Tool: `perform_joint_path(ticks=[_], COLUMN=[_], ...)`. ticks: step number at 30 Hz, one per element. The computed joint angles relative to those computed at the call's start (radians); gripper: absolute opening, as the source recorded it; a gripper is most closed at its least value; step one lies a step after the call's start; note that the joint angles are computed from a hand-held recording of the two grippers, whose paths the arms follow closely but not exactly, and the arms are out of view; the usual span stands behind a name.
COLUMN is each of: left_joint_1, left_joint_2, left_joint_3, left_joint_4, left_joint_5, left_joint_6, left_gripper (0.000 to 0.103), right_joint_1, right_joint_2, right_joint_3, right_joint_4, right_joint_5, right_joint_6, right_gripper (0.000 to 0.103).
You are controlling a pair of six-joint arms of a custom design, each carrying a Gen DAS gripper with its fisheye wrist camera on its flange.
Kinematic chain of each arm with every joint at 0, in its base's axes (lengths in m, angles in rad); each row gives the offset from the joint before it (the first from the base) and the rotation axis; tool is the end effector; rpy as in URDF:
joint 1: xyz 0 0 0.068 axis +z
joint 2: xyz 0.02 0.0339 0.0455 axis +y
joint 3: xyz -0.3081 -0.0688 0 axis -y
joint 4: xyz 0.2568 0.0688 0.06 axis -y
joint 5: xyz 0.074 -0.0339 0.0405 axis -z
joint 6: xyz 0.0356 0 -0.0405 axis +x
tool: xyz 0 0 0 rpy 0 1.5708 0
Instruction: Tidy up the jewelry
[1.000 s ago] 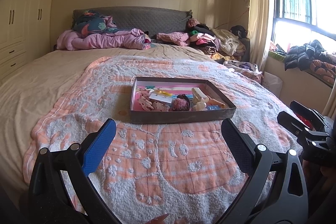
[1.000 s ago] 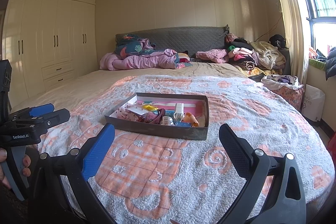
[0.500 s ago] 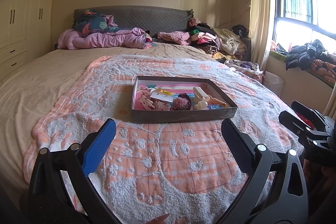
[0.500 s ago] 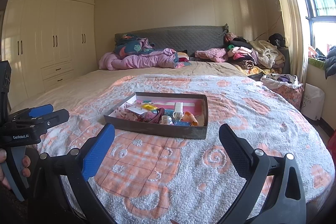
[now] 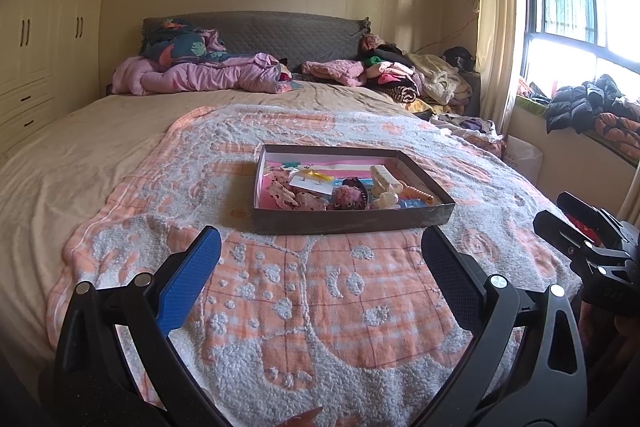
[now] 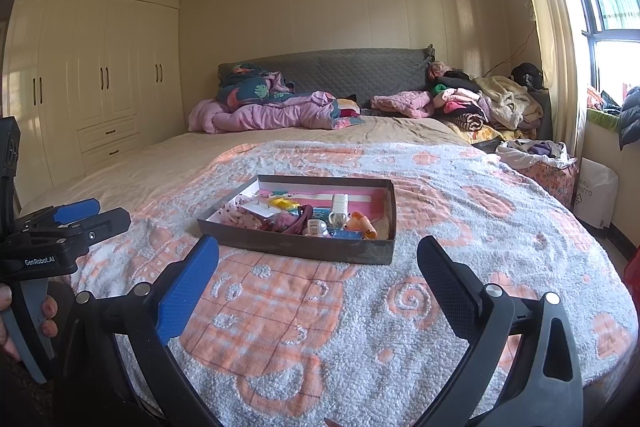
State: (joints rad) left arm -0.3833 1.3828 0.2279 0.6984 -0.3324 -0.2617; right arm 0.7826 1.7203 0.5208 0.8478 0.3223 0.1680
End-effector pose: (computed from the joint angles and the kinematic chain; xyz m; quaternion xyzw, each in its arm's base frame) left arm 0.2062 -0.0706 0.1580 -0.0365 0.8408 -0.0321 0.5391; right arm 0.2321 0.2149 0.1635 -0.1572 0.7992 0.1416 0.5626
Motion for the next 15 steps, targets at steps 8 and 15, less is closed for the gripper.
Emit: perform_joint_path(ticks=[8, 15], left_joint_1=[0.001, -0.009], left_joint_2=[0.006, 0.011], left_joint_3=[-0.006, -0.017], left_joint_4=[0.018, 0.057], left_joint_5=[0.002, -0.007], left_joint_6=[0.009, 0.017], left_gripper=[0.092, 0.092], right_joint_1=[-0.001, -0.003], right_joint_2=[-0.003, 0.008], right_joint_3=[-0.002, -0.001], right_joint_4=[-0.001, 0.006], right_joint_5=[0.0, 0.004], right_joint_6=[0.002, -0.002], right_gripper=[0.097, 0.097])
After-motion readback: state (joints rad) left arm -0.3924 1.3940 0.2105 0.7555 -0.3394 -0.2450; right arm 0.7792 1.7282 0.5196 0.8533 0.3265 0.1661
